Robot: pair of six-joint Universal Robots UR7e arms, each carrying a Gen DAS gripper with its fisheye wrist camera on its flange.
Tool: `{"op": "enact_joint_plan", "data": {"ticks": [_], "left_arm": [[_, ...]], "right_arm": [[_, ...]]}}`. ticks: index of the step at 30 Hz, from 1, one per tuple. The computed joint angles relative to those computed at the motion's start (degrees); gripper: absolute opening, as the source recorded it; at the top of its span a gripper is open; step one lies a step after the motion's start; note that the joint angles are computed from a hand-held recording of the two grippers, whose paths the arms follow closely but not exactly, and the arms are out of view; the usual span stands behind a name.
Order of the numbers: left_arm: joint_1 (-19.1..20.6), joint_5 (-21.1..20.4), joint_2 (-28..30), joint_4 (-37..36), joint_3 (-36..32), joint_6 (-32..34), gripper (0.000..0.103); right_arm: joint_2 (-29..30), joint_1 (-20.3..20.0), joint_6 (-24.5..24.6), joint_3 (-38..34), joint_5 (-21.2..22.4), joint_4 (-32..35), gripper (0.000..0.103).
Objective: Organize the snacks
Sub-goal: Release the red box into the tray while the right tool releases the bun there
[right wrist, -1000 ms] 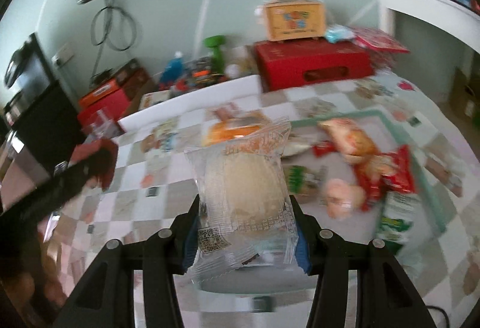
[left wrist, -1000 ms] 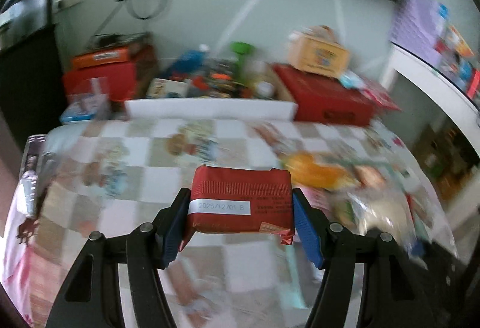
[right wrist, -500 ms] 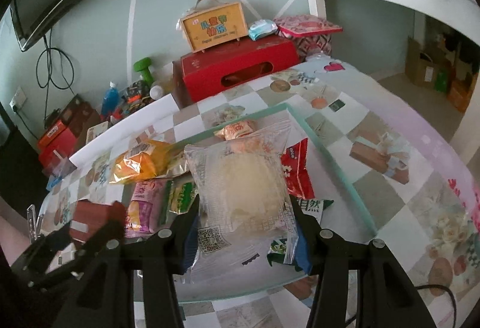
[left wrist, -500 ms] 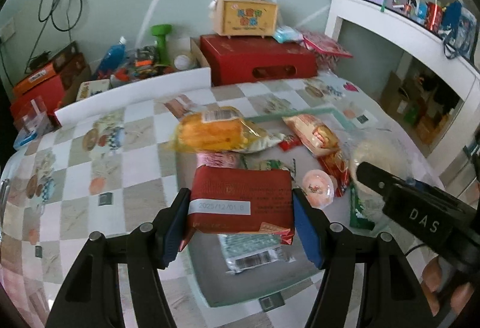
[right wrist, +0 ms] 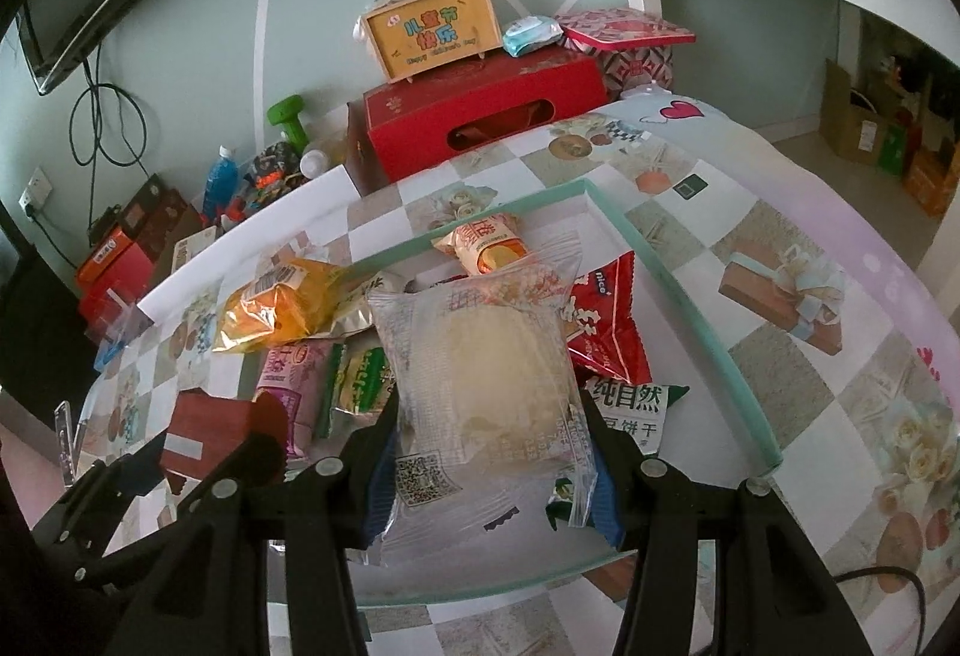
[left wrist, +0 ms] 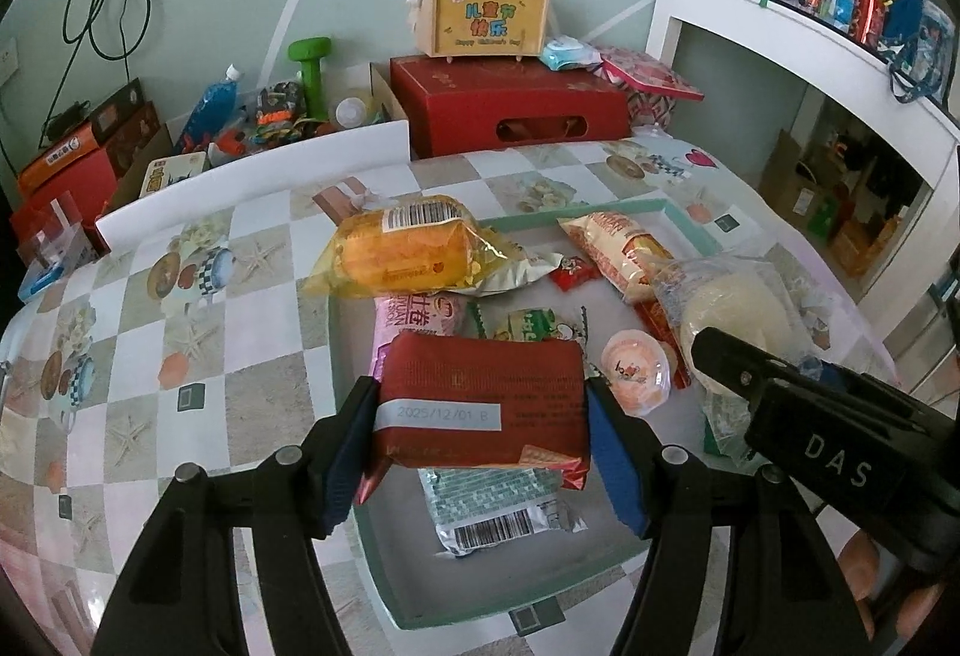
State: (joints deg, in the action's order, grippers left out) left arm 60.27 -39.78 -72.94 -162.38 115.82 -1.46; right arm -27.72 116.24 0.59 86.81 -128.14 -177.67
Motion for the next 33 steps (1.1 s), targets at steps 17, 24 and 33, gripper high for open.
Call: {"op": "enact_joint_plan", "data": {"ticks": [17,24,33], "left_arm": [[-0.41,2.96,-3.3,2.16,0.49,-1.09,0.085],[0.86,7.5,-5.14,1.86,0.93,-5.67,0.099],[2.31,13.27,-7.16,1.02,3.28,-10.42,0.103]], "right_arm": [[0.33,-0.24,0.18,-0.54,0.96,2.07,0.061],[1.13,0.2,-1.01,-1.45,-0.32,3.31,0.076],[2.89,1.5,-6.45,-2.59,-1.88,2.43,0.103]]}}
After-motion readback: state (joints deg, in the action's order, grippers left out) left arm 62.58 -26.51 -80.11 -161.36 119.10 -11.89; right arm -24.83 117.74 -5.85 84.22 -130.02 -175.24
